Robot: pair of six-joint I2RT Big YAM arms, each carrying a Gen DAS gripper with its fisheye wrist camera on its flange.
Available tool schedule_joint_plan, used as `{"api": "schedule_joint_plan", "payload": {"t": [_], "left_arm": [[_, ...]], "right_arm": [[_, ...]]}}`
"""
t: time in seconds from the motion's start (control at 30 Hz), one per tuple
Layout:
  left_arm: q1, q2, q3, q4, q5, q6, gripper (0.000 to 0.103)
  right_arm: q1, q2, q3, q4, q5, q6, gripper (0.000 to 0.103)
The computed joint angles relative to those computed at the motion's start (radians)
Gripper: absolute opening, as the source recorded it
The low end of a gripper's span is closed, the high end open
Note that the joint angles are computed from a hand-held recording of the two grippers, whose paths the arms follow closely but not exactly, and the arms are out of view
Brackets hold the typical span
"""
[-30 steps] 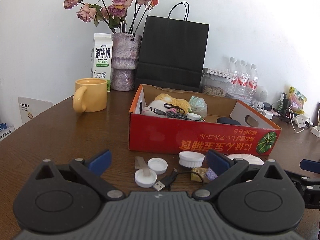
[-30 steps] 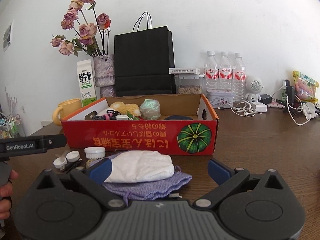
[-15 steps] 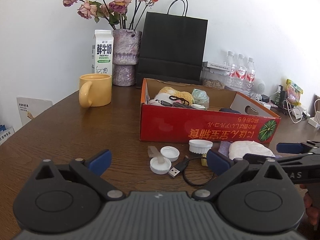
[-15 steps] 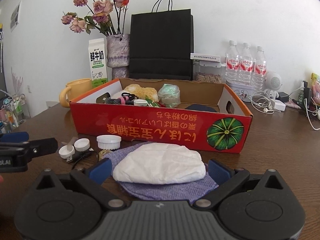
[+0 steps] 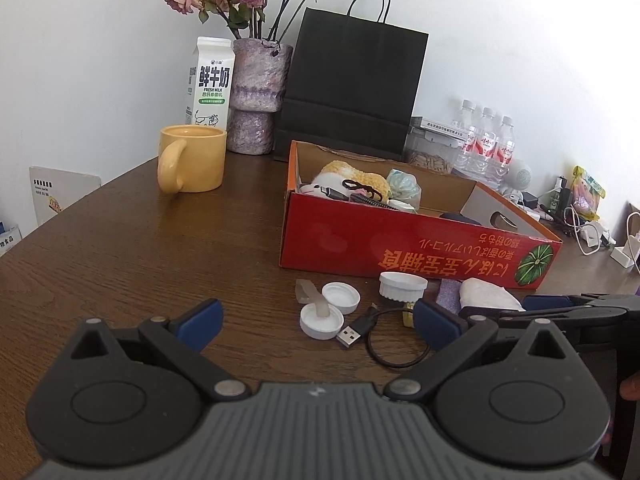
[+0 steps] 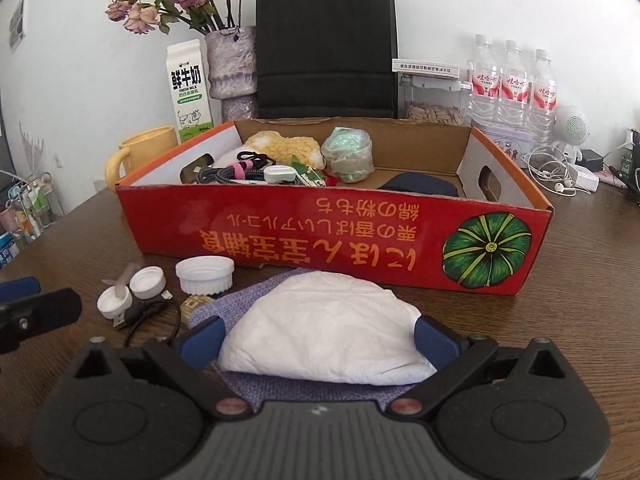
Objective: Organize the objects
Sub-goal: 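Grasp the white tissue on the purple bag with the right tool and lift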
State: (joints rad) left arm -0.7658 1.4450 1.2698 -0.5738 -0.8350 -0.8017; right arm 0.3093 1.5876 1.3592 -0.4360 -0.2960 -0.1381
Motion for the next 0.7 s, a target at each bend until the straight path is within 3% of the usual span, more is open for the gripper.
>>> {"api": "schedule_joint_plan", "payload": {"t": [0.2, 0.53, 0.63, 0.7], "left_arm": [[0.007, 0.005, 0.012, -0.039, 0.017, -0.033, 0.103], [0.019, 0.012, 0.022, -0.086, 0.04, -0.083, 0.103], [0.018, 0.012, 0.023, -0.093, 0.033, -0.093, 0.103], [0.019, 0.012, 0.023, -0.099, 0.032, -0.101, 0.103]], "right_arm": [[-0.007, -0.026, -0.036, 0.062, -0.017, 0.014, 0.087], [-0.019, -0.052, -0.072, 0.106, -0.048, 0.016, 0.058], [-0.02, -0.056, -0.078, 0.113, -0.053, 0.021, 0.058], [-0.022, -0.064, -0.092, 0.143, -0.042, 0.035, 0.074]]}}
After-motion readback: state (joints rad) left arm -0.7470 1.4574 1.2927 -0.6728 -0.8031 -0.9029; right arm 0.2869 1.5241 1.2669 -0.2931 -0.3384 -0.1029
